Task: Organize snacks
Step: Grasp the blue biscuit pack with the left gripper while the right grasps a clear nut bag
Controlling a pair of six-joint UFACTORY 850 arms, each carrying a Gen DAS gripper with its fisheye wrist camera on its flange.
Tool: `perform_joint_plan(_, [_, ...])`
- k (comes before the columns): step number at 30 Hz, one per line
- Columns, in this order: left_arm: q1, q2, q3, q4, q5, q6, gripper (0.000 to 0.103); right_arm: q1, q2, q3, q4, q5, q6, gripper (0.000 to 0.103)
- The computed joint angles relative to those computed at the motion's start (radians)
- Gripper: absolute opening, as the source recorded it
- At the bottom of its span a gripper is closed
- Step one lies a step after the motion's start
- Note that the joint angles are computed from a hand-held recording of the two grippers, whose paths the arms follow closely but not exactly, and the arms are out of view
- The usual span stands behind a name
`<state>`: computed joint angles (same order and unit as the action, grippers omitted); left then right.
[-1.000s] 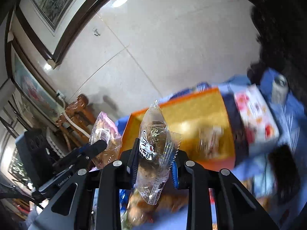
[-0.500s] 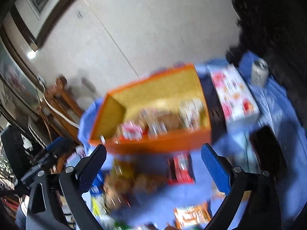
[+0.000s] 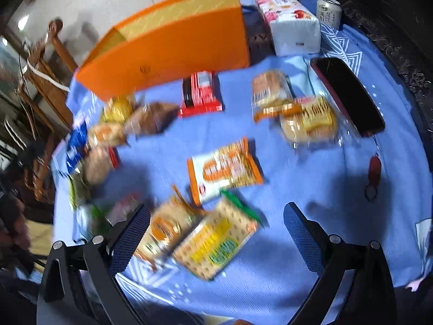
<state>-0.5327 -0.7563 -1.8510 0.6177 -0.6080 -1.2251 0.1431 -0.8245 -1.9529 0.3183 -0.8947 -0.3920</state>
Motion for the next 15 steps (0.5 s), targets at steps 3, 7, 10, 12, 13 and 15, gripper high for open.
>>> perform_joint_plan(3, [-0.004, 0.022, 0.044, 0.005, -0.006, -0.016, 0.099, 0.011, 0.026, 0.043, -0.004, 0.044, -0.012, 0.099])
perform_joint_plan(7, [-0.001, 0.05, 0.109, 0.016, -0.015, -0.053, 0.099, 0.027, 0.021, 0.031, 0.022, 0.084, -0.052, 0.099])
perform_joint_plan(10, [0.007, 0.065, 0.15, 0.03, -0.007, -0.103, 0.099, 0.05, -0.006, -0.018, 0.083, 0.108, -0.15, 0.099])
perform_joint_plan(12, [0.015, 0.069, 0.166, 0.034, 0.006, -0.128, 0.099, 0.071, -0.038, -0.069, 0.14, 0.12, -0.259, 0.099])
perform_joint_plan(13, [0.02, 0.067, 0.172, 0.033, 0.016, -0.133, 0.099, 0.082, -0.061, -0.105, 0.152, 0.117, -0.303, 0.099])
perform_joint_plan(15, [0.027, 0.06, 0.173, 0.05, 0.022, -0.132, 0.099, 0.107, -0.138, -0.222, 0.141, 0.088, -0.374, 0.099])
